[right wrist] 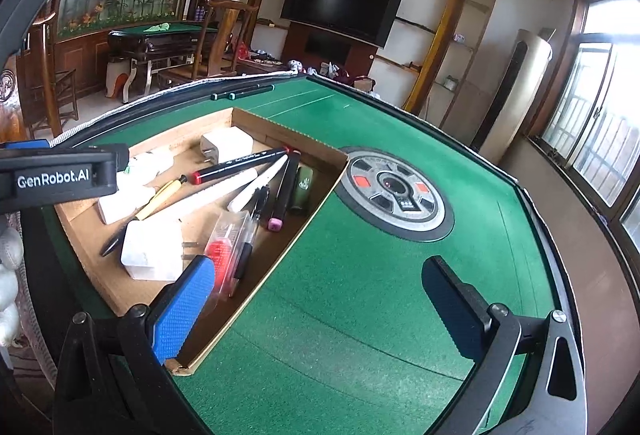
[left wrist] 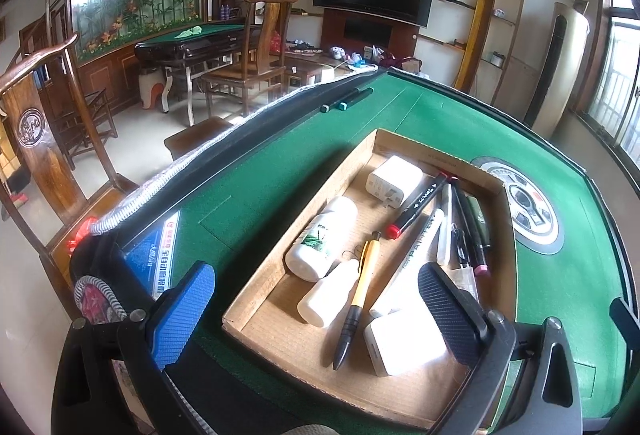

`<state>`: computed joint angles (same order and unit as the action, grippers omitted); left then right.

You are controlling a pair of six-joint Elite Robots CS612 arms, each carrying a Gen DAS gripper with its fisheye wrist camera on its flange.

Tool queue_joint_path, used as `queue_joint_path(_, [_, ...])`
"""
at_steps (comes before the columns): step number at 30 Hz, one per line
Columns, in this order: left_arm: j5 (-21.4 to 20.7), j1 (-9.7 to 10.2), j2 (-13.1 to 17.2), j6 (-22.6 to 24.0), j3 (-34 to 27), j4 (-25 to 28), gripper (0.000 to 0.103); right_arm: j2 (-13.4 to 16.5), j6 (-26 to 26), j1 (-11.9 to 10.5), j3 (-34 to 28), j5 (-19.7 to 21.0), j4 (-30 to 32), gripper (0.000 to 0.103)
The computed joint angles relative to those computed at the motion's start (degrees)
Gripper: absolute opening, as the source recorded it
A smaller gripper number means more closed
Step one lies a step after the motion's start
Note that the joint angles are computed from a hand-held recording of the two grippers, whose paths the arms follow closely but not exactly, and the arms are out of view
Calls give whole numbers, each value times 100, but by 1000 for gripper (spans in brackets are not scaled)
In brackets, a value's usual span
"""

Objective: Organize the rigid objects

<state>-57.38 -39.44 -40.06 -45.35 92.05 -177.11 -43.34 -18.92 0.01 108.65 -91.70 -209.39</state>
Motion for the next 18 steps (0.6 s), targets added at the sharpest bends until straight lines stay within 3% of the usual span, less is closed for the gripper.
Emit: queue_joint_path(18, [13,26,-14,-206,-4,207,103,-4,-143,71,-64,34,70,103])
